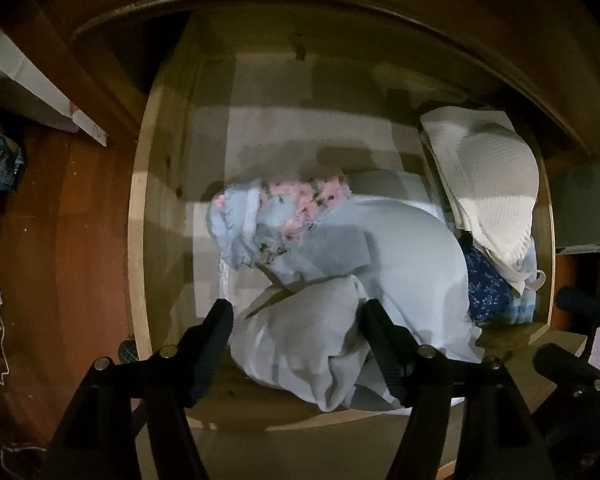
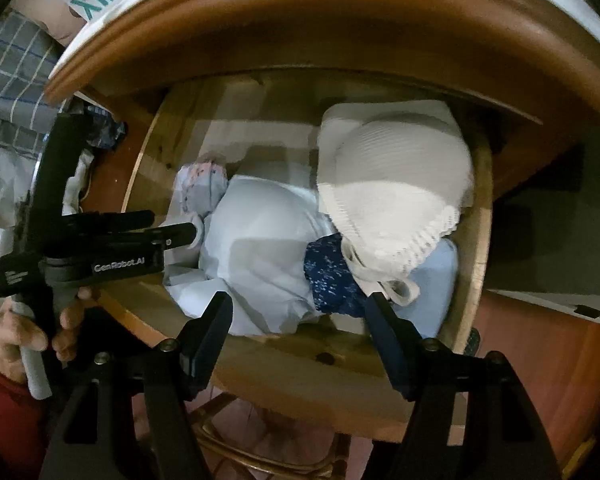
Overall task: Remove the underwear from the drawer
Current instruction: 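Grasp a white rolled cloth with the left gripper while the right gripper grasps white underwear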
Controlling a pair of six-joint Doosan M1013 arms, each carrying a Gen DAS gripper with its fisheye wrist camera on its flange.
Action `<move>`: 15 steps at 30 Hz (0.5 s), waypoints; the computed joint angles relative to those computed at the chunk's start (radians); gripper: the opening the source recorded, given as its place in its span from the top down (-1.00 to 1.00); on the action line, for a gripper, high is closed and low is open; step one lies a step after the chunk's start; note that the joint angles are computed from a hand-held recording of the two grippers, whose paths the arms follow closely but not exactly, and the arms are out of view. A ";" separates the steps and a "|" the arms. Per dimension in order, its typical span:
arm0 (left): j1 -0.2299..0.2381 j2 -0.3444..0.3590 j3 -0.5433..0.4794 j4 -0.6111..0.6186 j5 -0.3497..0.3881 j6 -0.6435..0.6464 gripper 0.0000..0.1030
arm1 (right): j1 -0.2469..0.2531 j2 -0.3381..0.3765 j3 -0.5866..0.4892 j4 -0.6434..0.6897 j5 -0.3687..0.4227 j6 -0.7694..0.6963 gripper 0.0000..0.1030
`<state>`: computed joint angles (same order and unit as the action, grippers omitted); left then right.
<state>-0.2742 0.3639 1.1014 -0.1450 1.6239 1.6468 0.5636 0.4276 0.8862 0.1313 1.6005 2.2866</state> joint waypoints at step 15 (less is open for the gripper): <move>-0.029 0.006 -0.001 0.077 0.044 0.068 -0.35 | -0.002 0.012 0.002 0.009 0.016 0.003 -0.29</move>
